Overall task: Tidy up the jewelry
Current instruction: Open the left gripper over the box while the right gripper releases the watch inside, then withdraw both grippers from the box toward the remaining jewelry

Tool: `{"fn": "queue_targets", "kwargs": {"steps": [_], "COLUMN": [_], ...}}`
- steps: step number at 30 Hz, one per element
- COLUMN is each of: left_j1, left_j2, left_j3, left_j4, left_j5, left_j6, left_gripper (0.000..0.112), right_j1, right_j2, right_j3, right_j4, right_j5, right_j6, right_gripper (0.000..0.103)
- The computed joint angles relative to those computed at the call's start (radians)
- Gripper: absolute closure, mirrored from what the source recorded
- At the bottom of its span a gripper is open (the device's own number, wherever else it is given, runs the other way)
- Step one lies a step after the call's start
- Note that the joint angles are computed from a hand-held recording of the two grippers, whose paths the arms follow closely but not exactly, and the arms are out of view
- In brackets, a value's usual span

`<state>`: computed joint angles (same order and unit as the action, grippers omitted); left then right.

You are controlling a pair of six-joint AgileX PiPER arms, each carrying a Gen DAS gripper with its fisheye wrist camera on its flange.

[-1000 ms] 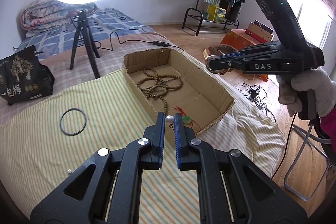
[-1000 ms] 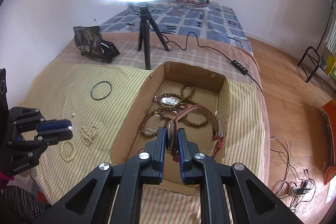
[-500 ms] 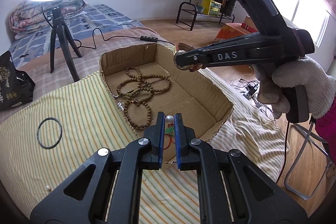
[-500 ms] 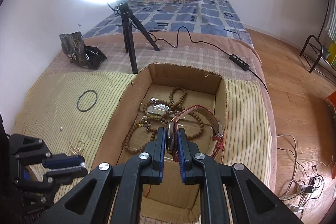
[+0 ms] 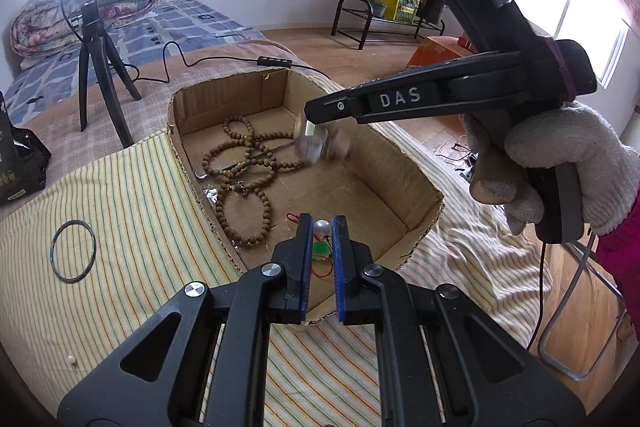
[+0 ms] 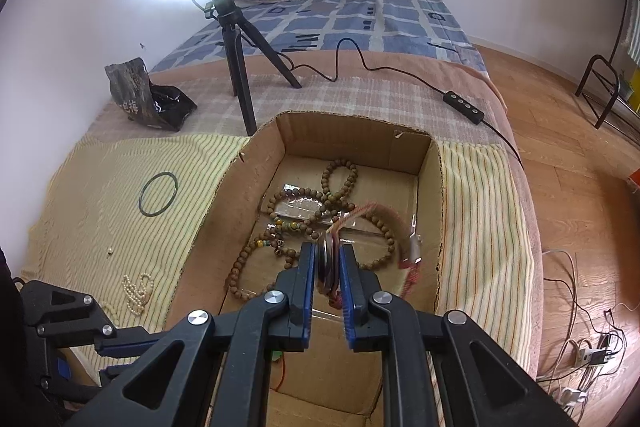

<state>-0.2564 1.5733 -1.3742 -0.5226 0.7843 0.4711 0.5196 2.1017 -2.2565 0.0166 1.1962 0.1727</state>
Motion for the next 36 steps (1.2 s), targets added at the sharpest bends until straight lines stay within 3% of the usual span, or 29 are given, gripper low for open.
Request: {"fn": "queue_targets", "kwargs": {"steps": [2,4,6,9,12,18,26,36], "left_j1": [0.001,0.001,0.002,-0.008,-0.010,-0.004,0.021,0.145], "left_j2": [0.003,0.005,-0.016,-0.024,-0.027,-0.044,-0.093,-0.196], "left_j3": [-0.006,-0.009,0.018,0.020,0.019,0.029,0.054,0.100], "left_j4": [0.001,0.004,-0.010,0.011,0.021,0.024,0.032,-0.031], "left_j5": [0.007,0.012,-0.021,-0.024,-0.018,-0.011,0.006,0.083], "left_j6": [-0.001,-0.008,0.013,0.004,-0.005,-0.005,-0.004,0.069], "left_gripper": [0.104,0.068,0.053,0.047,0.047,0.047,0.047,0.047], "right_j1": [-0.003,-0.001,0.002,0.016,0.013,0.031,0.044,0.111], "right_j2": [-0.011,-0.017,-0.028,-0.059,-0.068,-0.072,-0.107,-0.174], "right_j3": [0.015,0.020,0.032,0.074,0.078,0.062,0.091,0.122], "right_j4": [0.006,-0.004,-0.018,-0.073,-0.081,-0.130,-0.150,-0.199], "right_j5": [-0.014,-0.019,-0.028,-0.059,-0.058,-0.029,-0.028,-0.020], "right_j6": [0.006,0.022,0.038,0.085,0.116,0.147,0.205,0.259], "right_gripper": [0.076,0.071,0.055,0.025,0.017,0.009,0.007,0.005]}}
